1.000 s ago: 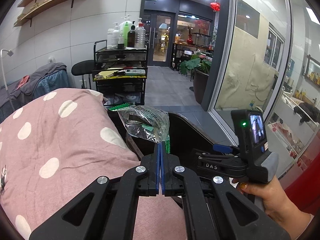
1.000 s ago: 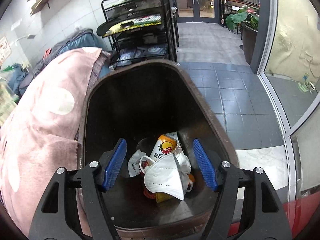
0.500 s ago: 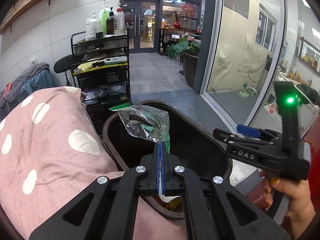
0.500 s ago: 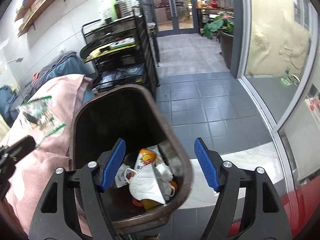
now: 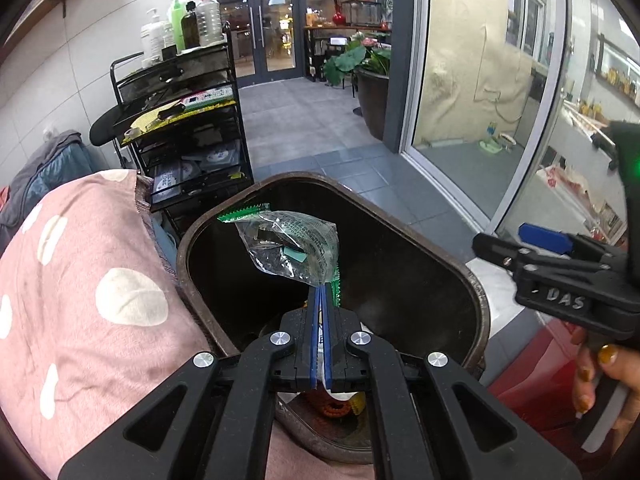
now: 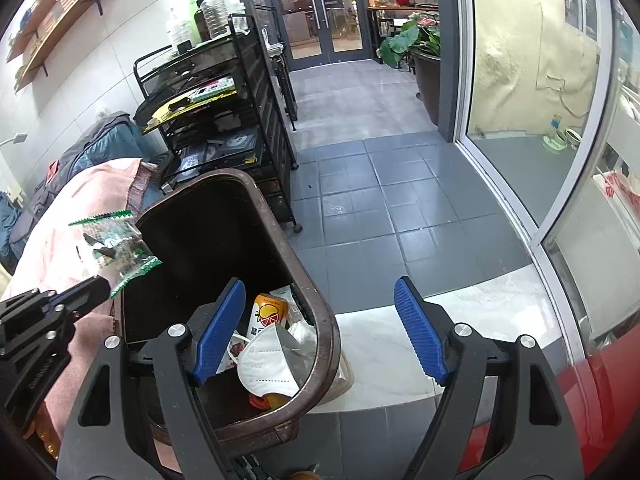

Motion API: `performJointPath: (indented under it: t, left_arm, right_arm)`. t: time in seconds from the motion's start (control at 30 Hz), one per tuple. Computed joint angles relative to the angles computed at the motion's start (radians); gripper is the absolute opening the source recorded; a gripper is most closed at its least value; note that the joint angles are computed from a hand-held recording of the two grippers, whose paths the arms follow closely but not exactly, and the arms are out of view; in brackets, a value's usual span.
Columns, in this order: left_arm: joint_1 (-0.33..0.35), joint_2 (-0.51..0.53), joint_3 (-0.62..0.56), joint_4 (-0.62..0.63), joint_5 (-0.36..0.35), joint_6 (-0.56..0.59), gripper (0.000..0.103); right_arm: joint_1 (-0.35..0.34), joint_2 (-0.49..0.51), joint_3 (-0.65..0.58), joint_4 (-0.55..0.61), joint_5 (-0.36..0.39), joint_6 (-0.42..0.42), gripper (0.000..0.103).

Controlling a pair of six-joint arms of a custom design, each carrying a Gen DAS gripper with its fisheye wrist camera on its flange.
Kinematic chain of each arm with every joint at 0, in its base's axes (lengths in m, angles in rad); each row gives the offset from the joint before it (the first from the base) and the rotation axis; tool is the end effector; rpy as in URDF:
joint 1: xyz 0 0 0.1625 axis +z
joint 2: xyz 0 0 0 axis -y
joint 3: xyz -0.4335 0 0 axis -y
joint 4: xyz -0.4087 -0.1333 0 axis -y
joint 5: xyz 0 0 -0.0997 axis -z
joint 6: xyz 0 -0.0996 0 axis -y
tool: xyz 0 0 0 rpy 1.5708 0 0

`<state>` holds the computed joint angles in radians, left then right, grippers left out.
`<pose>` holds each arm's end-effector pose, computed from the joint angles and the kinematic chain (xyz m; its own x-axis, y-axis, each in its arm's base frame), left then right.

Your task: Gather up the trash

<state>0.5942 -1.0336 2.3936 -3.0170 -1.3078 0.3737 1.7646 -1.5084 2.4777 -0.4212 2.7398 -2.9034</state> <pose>-0.2547 -0.3642 0.0481 -0.2192 0.9368 -0.2726 0.9727 0.2318 0.0144 0.0870 -0.2271 0.1528 -0.5436 0.7965 0.2646 0.0287 0.3328 -0.9426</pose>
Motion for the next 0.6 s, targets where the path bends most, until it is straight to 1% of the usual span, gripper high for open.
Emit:
performJointPath:
  t: [0.03,0.07,0.1,0.13,0.17,0.2,0.27,0.33,0.47,0.53,0.6]
  left_arm:
    - [-0.001,0.005,-0.001,-0.003,0.006,0.001,0.013]
    - [-0.003,0.008,-0.001,-0.006,0.012,-0.001,0.035]
    - [-0.003,0.012,-0.002,-0.011,0.014,-0.005,0.048]
    - [0.001,0.014,-0.001,-0.027,0.007,-0.011,0.066]
    - [0.006,0.013,0.002,-0.046,-0.006,-0.015,0.07]
    - [0.008,0.013,0.003,-0.055,-0.015,-0.02,0.071]
    - [0.008,0.011,0.004,-0.065,-0.016,-0.022,0.079]
    - [0.006,0.01,0.009,-0.086,-0.011,-0.018,0.081]
    - [0.009,-0.033,0.029,-0.1,-0.029,-0.023,0.085]
    - [0.012,-0.062,0.046,-0.124,-0.039,-0.023,0.089]
    - [0.015,-0.097,0.069,-0.158,-0.04,-0.028,0.093]
  right_arm:
    - [0.002,-0.001,0.0,0.004,0.002,0.004,0.079]
    - [0.006,-0.004,0.0,0.007,0.007,0.006,0.08]
    - [0.009,-0.007,0.002,0.01,0.012,0.01,0.08]
    - [0.016,-0.006,0.002,0.015,0.02,0.015,0.08]
    - [0.019,-0.007,0.001,0.019,0.026,0.018,0.08]
    - [0.021,-0.004,0.0,0.018,0.031,0.02,0.081]
    - [0.023,-0.013,0.005,0.019,0.035,0.027,0.083]
    - [0.022,-0.028,0.014,0.011,0.03,0.03,0.086]
    - [0.03,-0.036,0.018,-0.002,0.033,0.028,0.087]
    - [0.051,-0.031,0.018,-0.034,0.049,0.0,0.087]
    - [0.085,-0.021,0.02,-0.109,0.081,-0.069,0.087]
